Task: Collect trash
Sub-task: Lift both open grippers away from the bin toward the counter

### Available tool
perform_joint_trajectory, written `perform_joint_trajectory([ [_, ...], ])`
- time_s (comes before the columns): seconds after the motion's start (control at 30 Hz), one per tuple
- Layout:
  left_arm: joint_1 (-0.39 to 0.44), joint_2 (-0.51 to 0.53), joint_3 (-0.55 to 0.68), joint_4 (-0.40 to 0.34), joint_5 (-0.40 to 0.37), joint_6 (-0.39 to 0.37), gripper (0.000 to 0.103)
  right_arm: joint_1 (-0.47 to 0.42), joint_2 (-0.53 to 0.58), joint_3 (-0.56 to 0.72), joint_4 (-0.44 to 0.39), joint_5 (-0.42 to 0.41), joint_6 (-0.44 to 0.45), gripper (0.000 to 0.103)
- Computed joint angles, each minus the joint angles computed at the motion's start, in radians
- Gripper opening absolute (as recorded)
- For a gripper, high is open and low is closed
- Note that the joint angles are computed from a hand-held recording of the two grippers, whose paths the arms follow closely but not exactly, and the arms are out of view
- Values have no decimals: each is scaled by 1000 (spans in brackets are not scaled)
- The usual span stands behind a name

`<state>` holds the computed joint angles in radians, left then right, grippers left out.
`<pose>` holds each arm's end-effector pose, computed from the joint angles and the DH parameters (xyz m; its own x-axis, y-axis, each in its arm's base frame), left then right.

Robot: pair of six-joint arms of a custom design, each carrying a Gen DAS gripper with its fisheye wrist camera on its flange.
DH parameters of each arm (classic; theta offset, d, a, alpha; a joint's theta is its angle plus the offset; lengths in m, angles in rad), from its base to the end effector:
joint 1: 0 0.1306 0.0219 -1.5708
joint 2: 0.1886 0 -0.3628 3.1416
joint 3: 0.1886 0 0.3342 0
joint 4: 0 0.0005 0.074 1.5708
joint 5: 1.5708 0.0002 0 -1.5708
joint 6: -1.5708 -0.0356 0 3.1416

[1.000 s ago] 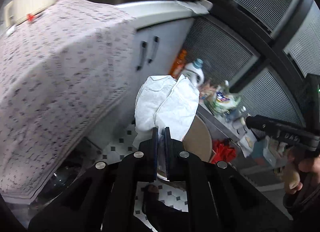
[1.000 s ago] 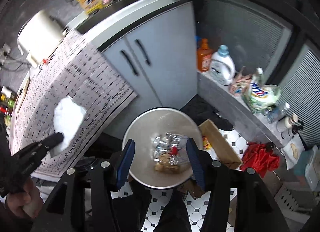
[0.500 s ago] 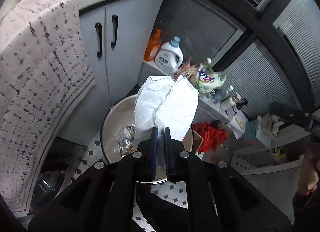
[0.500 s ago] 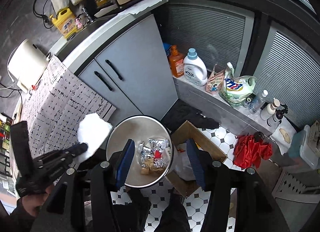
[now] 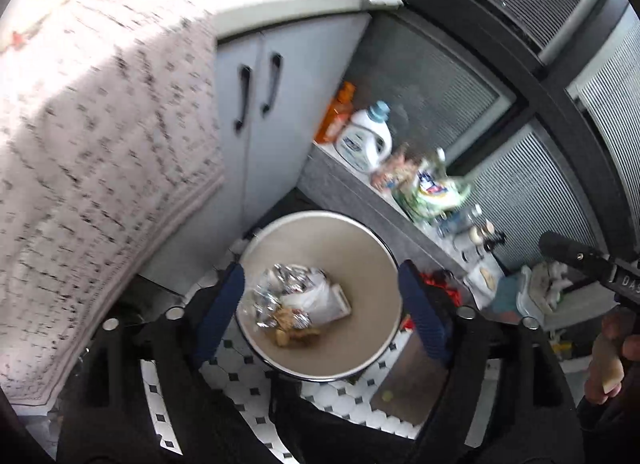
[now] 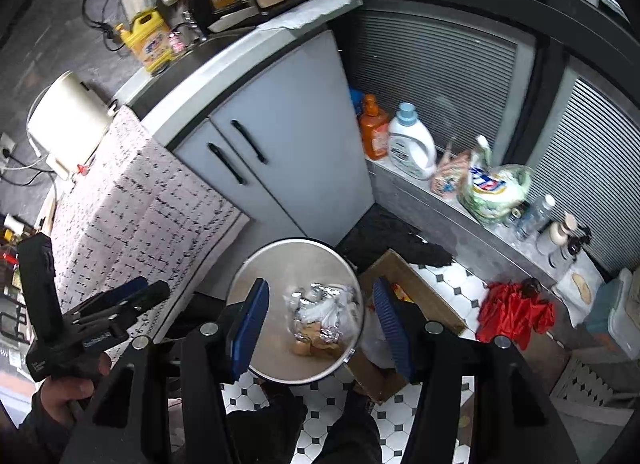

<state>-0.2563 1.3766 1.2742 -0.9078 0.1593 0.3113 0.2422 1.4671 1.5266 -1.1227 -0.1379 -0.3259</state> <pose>0.3952 -0.1099 0.3667 -0.8816 -0.0816 -0.4650 0.0650 0.9546 -0.2908 0.4253 0.1096 0.4164 -0.9006 0.1042 -0.4220 -0.0149 0.9629 0.2694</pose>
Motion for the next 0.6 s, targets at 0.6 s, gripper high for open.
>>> perform_joint_trajectory([
  [0.6, 243, -234, 3, -87, -162, 29, 97, 179, 202, 316, 61, -108, 56, 83],
])
